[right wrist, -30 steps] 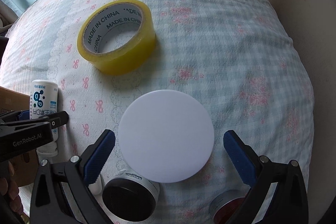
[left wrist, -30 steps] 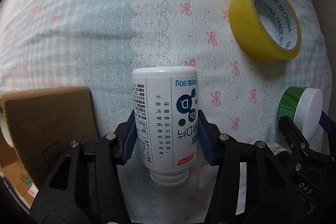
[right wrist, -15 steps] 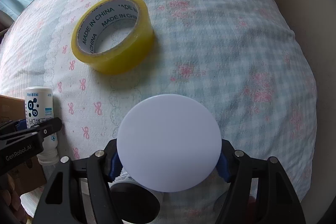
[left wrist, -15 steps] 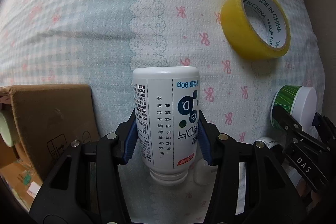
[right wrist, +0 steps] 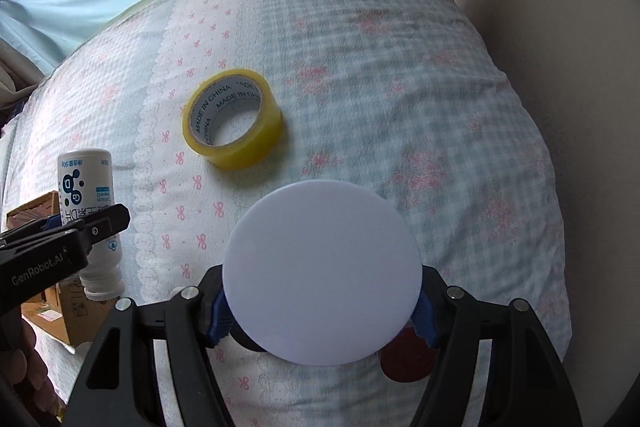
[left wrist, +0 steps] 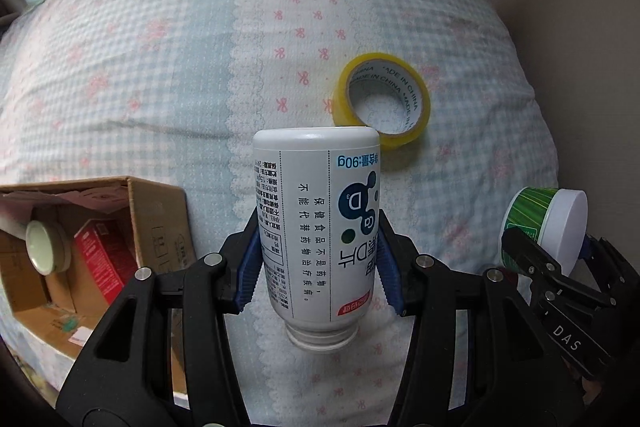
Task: Organize rigid objects
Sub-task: 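Carry both held items over the box and release them inside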
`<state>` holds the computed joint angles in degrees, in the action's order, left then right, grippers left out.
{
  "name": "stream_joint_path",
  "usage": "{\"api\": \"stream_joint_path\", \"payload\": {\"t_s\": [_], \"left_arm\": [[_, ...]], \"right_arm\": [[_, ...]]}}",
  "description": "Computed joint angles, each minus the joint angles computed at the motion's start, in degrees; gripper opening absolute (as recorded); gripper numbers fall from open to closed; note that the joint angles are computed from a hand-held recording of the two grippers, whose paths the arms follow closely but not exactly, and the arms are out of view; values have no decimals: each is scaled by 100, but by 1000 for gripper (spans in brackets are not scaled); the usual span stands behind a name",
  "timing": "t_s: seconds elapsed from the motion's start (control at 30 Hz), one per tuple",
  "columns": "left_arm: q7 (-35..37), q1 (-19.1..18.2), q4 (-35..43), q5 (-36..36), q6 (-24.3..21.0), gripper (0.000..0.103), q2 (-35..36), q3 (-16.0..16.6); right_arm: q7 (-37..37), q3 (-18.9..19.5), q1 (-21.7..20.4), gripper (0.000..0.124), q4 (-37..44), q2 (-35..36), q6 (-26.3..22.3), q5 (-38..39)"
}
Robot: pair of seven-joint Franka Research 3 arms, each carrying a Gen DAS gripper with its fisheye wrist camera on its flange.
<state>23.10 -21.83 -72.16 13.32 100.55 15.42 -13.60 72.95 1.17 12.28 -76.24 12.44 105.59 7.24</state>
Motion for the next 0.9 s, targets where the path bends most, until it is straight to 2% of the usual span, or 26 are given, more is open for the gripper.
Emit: {"api": "stream_joint_path", "payload": {"t_s": [0.13, 0.33, 0.5, 0.7, 0.9], "left_arm": [[-159, -359, 932, 427, -511, 47, 204, -23], [-315, -861, 1822, 887, -1241, 47, 177, -16], [-375, -1167, 2093, 1259, -1821, 47, -119, -29], [-784, -1058, 1216, 1489, -1993, 47, -1125, -213], [-858, -540, -424, 1114, -1753, 47, -2686, -360]], "right_arm": [[-155, 3, -82, 66, 352, -150, -265, 192], [-456, 48, -101, 66, 932, -388, -833, 377], [-889, 120, -47, 66, 1140, -671, -1235, 582], [-906, 235, 141, 66, 1047, -1093, -1471, 871], [-516, 444, 467, 66, 632, -1609, -1372, 950]]}}
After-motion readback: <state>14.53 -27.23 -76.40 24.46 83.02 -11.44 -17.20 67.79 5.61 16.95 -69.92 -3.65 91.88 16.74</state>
